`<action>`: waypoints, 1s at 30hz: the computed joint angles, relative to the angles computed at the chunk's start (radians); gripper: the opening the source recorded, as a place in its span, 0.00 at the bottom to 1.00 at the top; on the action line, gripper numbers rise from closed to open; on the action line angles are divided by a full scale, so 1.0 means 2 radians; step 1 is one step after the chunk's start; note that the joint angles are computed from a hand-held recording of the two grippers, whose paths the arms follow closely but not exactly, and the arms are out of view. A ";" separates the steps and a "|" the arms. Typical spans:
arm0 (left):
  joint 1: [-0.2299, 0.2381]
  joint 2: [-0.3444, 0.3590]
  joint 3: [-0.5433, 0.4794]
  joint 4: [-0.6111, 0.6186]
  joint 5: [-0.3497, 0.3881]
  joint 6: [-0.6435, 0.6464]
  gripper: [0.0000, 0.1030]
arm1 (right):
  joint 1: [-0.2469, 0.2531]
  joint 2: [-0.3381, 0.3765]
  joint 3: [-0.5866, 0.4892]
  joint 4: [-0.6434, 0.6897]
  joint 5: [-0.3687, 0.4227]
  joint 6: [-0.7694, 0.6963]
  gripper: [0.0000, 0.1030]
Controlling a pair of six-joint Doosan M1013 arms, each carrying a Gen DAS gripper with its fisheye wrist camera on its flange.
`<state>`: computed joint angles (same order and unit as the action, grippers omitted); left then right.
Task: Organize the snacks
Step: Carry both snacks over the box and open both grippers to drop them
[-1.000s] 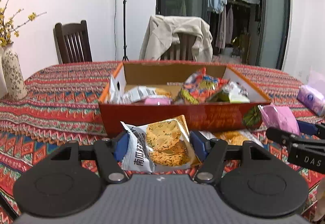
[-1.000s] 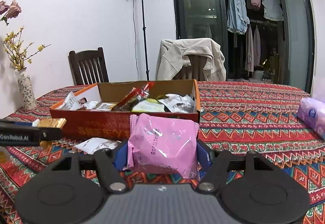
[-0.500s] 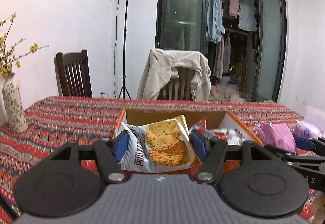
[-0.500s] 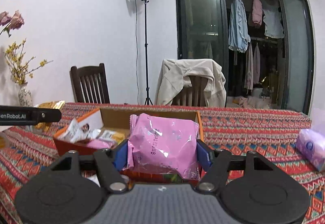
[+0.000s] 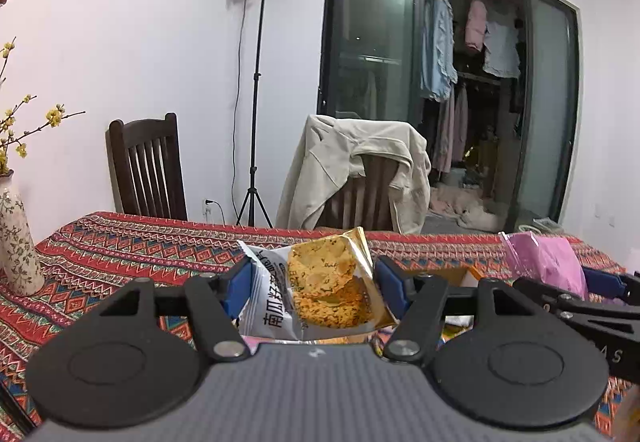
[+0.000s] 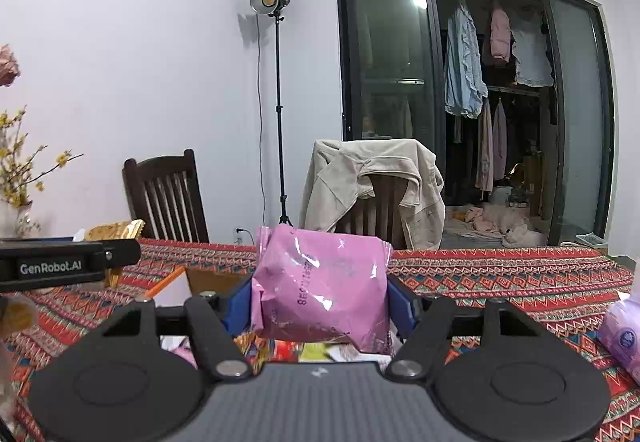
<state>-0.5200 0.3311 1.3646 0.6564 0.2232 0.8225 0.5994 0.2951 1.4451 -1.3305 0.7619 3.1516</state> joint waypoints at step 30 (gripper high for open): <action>0.014 0.043 -0.007 0.138 -0.027 -0.173 1.00 | -0.021 0.033 -0.004 0.000 -0.027 0.017 0.87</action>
